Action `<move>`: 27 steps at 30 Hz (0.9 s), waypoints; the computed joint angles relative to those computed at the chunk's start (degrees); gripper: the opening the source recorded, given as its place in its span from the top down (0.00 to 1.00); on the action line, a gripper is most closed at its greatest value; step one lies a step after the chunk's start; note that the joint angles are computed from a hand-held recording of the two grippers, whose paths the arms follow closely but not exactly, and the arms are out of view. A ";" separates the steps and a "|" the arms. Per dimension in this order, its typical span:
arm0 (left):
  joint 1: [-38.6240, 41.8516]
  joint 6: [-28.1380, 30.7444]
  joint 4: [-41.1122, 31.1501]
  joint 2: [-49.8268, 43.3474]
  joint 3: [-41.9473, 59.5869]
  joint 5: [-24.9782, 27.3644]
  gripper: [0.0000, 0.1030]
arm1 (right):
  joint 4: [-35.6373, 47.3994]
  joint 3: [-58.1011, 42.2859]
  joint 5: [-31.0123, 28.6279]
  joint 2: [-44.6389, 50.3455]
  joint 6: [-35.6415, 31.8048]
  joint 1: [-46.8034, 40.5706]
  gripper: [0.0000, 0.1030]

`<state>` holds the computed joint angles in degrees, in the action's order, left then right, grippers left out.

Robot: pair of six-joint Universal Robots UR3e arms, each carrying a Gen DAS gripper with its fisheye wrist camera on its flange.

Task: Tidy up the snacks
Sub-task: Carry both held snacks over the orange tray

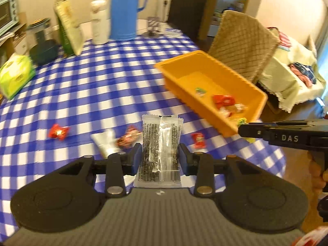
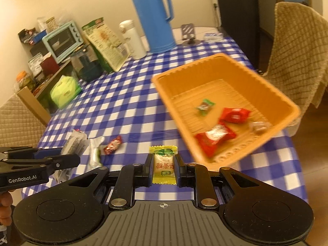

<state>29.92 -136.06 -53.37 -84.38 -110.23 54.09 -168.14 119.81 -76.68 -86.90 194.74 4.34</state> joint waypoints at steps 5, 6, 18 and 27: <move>-6.63 -4.82 2.91 -0.83 0.57 0.33 0.66 | 0.95 4.98 2.33 -6.16 -2.95 -6.20 0.80; -8.03 -5.93 3.69 -1.34 0.97 0.52 0.66 | 1.18 5.54 2.92 -6.93 -3.49 -7.47 0.80; -24.22 -21.32 13.89 -15.82 14.72 5.71 0.66 | 1.73 2.88 9.92 -4.50 -8.56 -19.24 0.80; -30.91 -28.90 14.16 -32.37 35.55 11.57 0.66 | 1.49 -8.70 12.06 7.65 -8.74 -21.17 0.80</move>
